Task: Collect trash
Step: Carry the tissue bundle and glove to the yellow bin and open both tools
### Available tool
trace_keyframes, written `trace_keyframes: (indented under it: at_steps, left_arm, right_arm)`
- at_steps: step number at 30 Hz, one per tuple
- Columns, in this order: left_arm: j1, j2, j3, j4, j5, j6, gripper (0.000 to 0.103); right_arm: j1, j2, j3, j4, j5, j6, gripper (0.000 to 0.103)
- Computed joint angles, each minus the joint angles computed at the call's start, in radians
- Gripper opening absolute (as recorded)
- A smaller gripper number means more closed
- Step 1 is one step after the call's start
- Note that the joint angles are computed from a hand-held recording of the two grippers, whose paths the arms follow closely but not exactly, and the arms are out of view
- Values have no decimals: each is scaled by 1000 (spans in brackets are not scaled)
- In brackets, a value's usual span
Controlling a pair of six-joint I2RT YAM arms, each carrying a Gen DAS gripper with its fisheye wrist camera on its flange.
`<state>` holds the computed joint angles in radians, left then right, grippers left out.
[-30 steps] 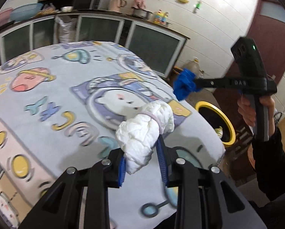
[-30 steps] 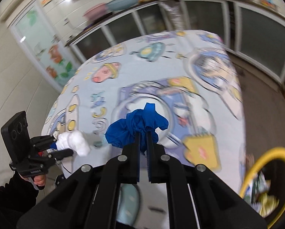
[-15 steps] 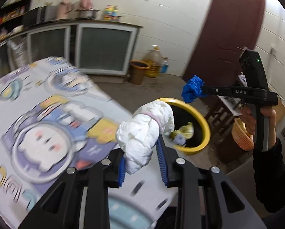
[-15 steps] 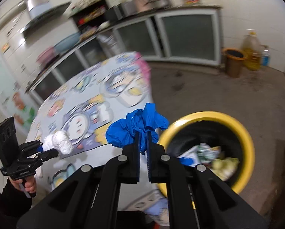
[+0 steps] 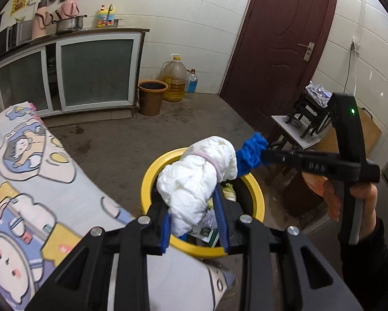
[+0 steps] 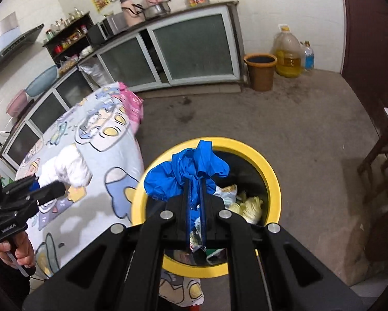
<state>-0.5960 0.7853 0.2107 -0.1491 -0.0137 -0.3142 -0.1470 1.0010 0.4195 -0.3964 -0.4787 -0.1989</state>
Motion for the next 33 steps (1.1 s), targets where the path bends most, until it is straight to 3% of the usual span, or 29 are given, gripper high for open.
trace_keyframes:
  at_steps: [6,12,18,19,21,22,24,26,30,33]
  left_arm:
    - [33,357,21,296,29,-26,27]
    - [48,574,52,432,38,-55,27]
    - [25,695,93,490,28,-79,28]
    - [21,705,97,497,23,-86,32]
    - [14,709,95,505,6,-104,51]
    - [6,700,85,511,-23,-121,68]
    - [2,675,63,522,-50,-132,73]
    - [4,650,53,510,-54,-132,77]
    - [-19,518,-3,464,-119,-163,93]
    - [-47,344,-48,354,-185,-172,95]
  right_arm:
    - [41,155,-26,156,49,41,6]
    - [47,281,-20,237,62,57,7]
    - [69,340,-12,268,82,89,7]
    - [67,351,-8,267,84,92,8]
    - [62,368,0,266,92,97,8]
    - [64,373,4,268,99,107,9]
    - [53,380,4,268,103,109,21]
    - [58,368,-6,278,118,114,44]
    - [58,339,-15,262,132,123,49]
    - [68,303,-46,282,174,155,79]
